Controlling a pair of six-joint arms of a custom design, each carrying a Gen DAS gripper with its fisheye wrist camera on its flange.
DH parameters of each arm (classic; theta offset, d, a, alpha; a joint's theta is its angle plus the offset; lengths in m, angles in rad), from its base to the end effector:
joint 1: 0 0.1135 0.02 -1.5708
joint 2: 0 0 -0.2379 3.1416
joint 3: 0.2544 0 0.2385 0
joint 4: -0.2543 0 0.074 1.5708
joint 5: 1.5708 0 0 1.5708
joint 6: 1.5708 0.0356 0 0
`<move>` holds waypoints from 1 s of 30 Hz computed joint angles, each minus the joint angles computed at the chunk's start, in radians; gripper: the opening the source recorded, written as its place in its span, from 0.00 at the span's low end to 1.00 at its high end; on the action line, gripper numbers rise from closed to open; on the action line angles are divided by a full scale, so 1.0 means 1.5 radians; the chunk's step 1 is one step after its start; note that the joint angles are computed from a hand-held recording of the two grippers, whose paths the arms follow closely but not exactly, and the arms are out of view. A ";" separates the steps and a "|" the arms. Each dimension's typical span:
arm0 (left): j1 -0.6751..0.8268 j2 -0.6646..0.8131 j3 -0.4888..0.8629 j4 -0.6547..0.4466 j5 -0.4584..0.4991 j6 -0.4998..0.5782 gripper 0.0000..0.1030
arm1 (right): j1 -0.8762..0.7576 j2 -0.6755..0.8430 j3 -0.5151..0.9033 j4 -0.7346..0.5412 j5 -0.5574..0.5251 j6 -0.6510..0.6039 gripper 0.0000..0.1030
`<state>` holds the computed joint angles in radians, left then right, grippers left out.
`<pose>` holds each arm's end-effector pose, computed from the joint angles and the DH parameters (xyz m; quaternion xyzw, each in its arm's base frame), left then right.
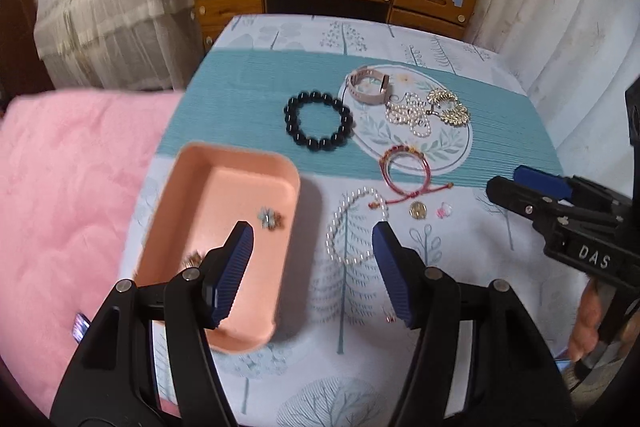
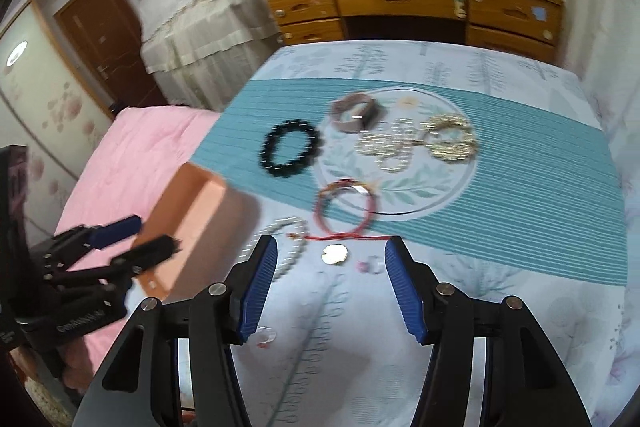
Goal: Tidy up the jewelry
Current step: 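Move the left tool to the pearl bracelet and grasp it, then lift the pearl bracelet toward the tray with the left tool while the right reaches the gold coin pendant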
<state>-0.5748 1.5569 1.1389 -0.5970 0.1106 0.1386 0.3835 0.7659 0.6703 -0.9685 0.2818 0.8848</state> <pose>0.2578 -0.1717 0.2196 0.3495 0.8944 -0.1112 0.2560 0.1303 0.0419 0.2215 0.2718 0.9198 0.0375 0.2805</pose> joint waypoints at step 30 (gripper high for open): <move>-0.140 0.333 0.141 0.018 -0.054 -0.007 0.36 | -0.123 0.079 -0.127 0.180 -0.093 -0.176 0.48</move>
